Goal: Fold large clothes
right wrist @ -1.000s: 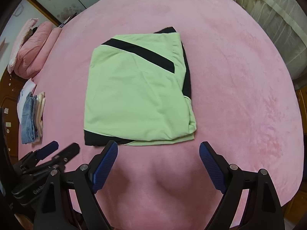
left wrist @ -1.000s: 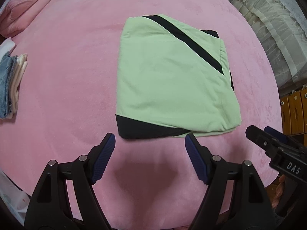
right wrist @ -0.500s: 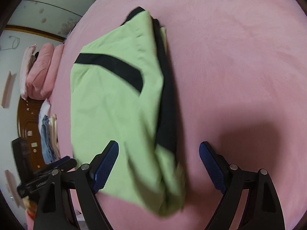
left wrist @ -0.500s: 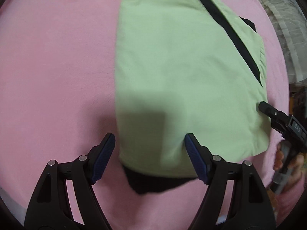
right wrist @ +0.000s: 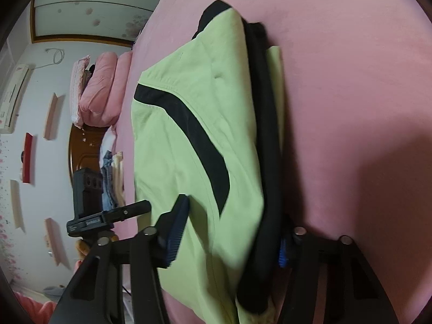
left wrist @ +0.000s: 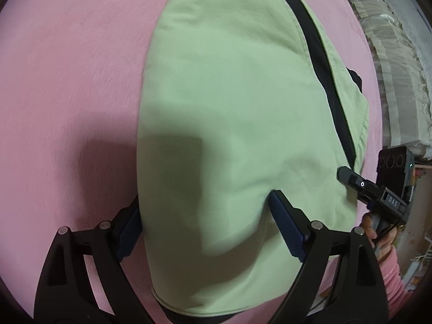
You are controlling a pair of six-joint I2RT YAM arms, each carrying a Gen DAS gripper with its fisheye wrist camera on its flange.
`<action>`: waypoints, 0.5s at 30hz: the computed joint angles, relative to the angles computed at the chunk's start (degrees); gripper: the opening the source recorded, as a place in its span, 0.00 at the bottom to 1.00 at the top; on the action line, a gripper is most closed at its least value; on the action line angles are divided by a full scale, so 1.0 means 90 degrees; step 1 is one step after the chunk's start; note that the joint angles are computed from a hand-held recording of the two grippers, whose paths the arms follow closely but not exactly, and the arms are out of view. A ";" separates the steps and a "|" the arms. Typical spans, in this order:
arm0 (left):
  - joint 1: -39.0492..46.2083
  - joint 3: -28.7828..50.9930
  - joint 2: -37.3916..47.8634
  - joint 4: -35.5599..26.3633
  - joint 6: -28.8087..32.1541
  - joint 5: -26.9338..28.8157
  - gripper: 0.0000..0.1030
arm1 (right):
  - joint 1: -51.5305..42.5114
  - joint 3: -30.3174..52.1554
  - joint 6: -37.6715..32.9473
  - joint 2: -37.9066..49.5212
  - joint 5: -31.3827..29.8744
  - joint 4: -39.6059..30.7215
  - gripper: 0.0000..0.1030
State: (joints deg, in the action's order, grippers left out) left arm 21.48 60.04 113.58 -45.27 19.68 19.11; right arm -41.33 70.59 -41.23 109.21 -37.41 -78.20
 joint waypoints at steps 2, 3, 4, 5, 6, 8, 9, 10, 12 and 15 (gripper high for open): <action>-0.0126 0.0066 -0.0044 0.0017 -0.0276 -0.0197 0.84 | 0.0078 0.0053 0.0150 0.0018 -0.0003 0.0103 0.39; -0.0197 0.0003 -0.0136 0.0096 -0.0440 -0.0284 0.83 | 0.0064 -0.0018 0.0144 -0.0046 -0.0022 0.0171 0.36; -0.0285 -0.0107 -0.0290 0.0211 -0.0581 -0.0419 0.82 | 0.0023 -0.0058 0.0149 -0.0126 -0.0061 0.0231 0.32; -0.0391 -0.0251 -0.0492 0.0342 -0.0693 -0.0579 0.79 | -0.0039 -0.0163 0.0154 -0.0214 -0.0108 0.0279 0.29; -0.0471 -0.0368 -0.0653 0.0437 -0.0776 -0.0678 0.75 | -0.0163 -0.0335 0.0117 -0.0329 -0.0154 0.0303 0.26; -0.0667 -0.0703 -0.1117 0.0714 -0.0975 -0.0989 0.69 | -0.0261 -0.0356 0.0216 -0.0367 -0.0292 0.0267 0.23; -0.0751 -0.0803 -0.1260 0.0797 -0.1051 -0.1100 0.64 | -0.0271 -0.0337 0.0237 -0.0385 -0.0306 0.0248 0.21; -0.0832 -0.0938 -0.1471 0.0896 -0.1127 -0.1243 0.62 | -0.0252 -0.0326 0.0215 -0.0431 -0.0342 0.0215 0.17; -0.0956 -0.1186 -0.1887 0.1051 -0.1279 -0.1483 0.50 | -0.0230 -0.0285 0.0031 -0.0623 -0.0474 0.0051 0.15; -0.0991 -0.1429 -0.2395 0.1140 -0.1326 -0.1600 0.36 | -0.0181 -0.0503 -0.0151 -0.1108 -0.0602 -0.0039 0.13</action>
State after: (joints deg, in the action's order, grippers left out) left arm 12.56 47.18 92.03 -35.02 7.74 4.71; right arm -42.96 66.07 -42.59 99.24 -42.83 -78.55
